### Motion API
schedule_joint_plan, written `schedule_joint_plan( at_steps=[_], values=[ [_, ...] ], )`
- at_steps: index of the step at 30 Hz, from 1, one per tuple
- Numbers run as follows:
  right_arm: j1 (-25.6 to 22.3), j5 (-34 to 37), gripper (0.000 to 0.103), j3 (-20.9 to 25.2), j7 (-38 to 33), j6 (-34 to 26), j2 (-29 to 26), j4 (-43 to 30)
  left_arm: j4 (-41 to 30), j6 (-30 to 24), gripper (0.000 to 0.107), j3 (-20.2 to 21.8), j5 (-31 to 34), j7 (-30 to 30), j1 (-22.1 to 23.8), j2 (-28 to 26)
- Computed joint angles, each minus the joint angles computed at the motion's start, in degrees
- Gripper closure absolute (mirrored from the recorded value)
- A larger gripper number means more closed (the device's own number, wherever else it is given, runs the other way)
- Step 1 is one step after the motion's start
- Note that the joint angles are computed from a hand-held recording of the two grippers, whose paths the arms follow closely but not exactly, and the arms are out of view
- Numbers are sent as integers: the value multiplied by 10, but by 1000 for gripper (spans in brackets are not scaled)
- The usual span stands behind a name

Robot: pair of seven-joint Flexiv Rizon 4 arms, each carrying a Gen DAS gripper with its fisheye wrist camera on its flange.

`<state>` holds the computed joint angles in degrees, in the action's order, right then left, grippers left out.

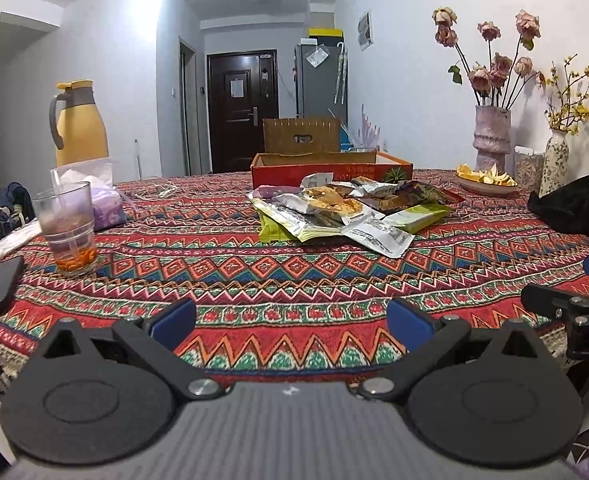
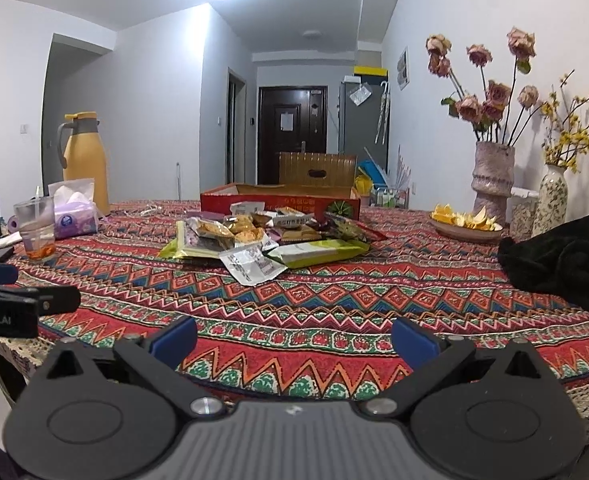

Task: Organize snacks
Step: 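Grasp a white snack packet with the right tool while the left tool grasps a silver packet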

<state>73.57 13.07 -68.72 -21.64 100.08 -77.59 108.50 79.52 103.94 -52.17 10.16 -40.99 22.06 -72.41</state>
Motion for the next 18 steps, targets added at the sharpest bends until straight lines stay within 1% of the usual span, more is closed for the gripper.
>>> schedule_joint_plan(
  at_steps=[2, 3, 5, 6, 7, 8, 10, 11, 14, 16, 18],
  values=[
    [-17, -7, 0, 9, -4, 1, 9, -12, -24, -16, 4, 7, -11, 3, -16, -2],
    [-30, -12, 0, 21, -12, 11, 22, -18, -35, -24, 4, 9, -17, 8, -22, -4],
    [-60, -8, 1, 46, -30, 51, 37, -32, -60, -40, 4, 17, -35, 19, -40, -6],
    [-73, -6, 2, 56, -40, 56, 44, -42, -73, -48, 4, 21, -45, 25, -48, -8],
    [-85, -8, 6, 64, -52, 55, 50, -53, -84, -55, 4, 25, -56, 32, -56, -10],
    [-96, -11, 13, 72, -65, 52, 55, -64, -99, -63, 4, 32, -70, 38, -67, -11],
    [-123, -21, 22, 91, -92, 47, 68, -89, -127, -79, 4, 43, -95, 50, -86, -14],
    [-138, -26, 24, 102, -103, 46, 74, -102, -143, -88, 4, 48, -107, 56, -96, -17],
    [-184, -45, 24, 137, -135, 37, 90, -144, -196, -117, 4, 70, -144, 74, -128, -26],
    [-221, -67, 24, 169, -159, 33, 104, -177, -235, -139, 4, 87, -170, 81, -150, -34],
    [-256, -93, 24, 197, -184, 19, 114, -212, -280, -165, 4, 114, -198, 82, -177, -42]
  ],
)
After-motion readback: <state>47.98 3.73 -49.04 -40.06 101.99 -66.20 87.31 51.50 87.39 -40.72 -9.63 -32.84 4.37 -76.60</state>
